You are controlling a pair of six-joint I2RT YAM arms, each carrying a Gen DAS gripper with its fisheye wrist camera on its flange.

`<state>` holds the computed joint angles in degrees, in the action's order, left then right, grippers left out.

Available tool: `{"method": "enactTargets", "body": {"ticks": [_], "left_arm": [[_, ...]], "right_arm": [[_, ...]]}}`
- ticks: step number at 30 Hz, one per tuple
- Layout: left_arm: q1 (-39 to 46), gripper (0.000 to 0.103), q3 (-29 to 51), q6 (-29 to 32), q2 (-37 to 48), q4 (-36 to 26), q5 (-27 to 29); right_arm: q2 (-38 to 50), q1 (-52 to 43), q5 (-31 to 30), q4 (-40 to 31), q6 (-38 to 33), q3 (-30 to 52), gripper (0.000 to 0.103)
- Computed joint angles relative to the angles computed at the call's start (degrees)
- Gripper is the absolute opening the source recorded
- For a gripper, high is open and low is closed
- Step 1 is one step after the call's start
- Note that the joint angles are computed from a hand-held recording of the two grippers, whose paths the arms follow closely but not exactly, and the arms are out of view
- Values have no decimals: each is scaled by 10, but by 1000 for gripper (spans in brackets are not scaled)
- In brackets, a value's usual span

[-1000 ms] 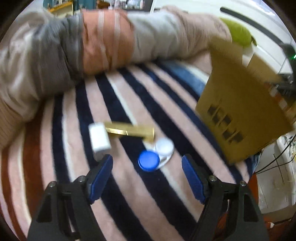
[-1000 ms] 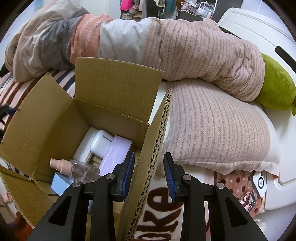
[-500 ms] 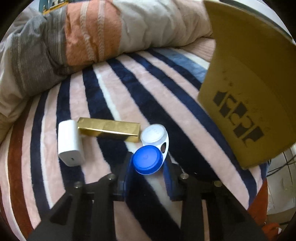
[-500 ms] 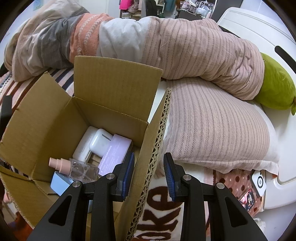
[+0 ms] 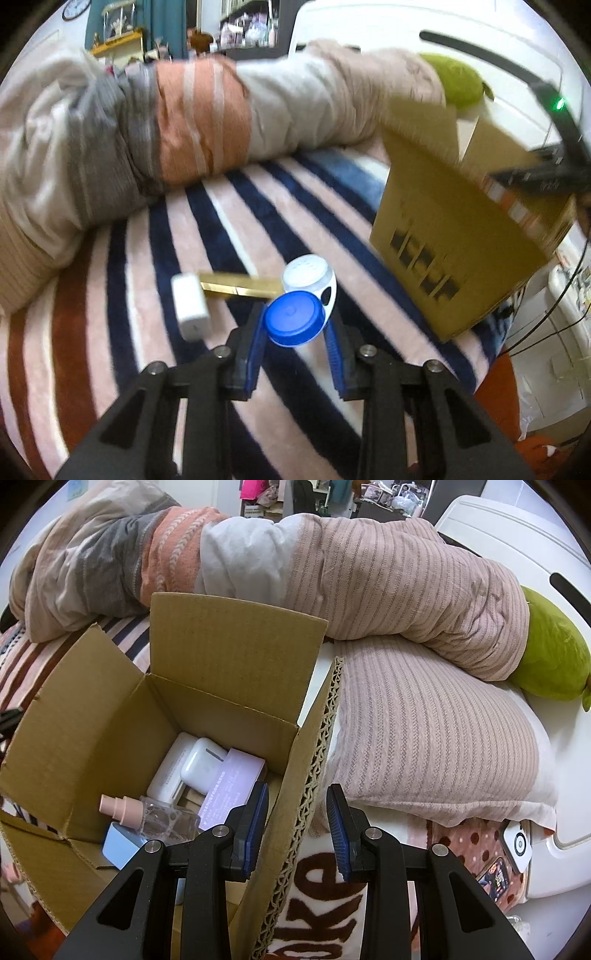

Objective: Organize rigid objects
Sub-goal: 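Carry the lens case into the box and open the left gripper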

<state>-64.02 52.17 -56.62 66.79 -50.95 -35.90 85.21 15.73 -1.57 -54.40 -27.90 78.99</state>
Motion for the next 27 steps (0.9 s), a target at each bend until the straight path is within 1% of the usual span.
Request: {"method": "enactTargets", "body": {"ticks": [3,4,6,8,10,11,13,15,19,21,22,24,27], "left_arm": [[-8,27,64,8,3,-51,-32],[-9,27,81,13,6,-58,-39],[-15,27,139,34,22,-79,-59],[-14,27,183,63,41,-78,-60],[-10,27,227,91,71,-68,-48],[-7,27,254,103,94,-64,-35],[9,27,281,130,123,-34,16],[33,27,299,145,151,-4,90],[51,27,345,158,220,8,165],[64,27,360,158,250,9,213],[65,27,358,156,256,12,230],[63,27,368,158,267,3,228],[69,27,366,154,262,6,248]], "right_arm": [[0,0,0,0,0,0,27],[0,0,0,0,0,0,27],[0,0,-1,0,-1,1,27],[0,0,-1,0,-1,0,27],[0,0,0,0,-1,1,27],[-1,0,0,0,-1,0,27],[-2,0,-1,1,-1,-1,27],[-2,0,-2,1,0,-1,27],[-1,-1,-5,-1,0,1,27],[-1,-1,-6,-1,-1,1,27],[-1,-2,-6,-1,-3,1,27],[-1,0,0,0,-6,-1,27],[-3,1,3,2,-7,-3,27]]}}
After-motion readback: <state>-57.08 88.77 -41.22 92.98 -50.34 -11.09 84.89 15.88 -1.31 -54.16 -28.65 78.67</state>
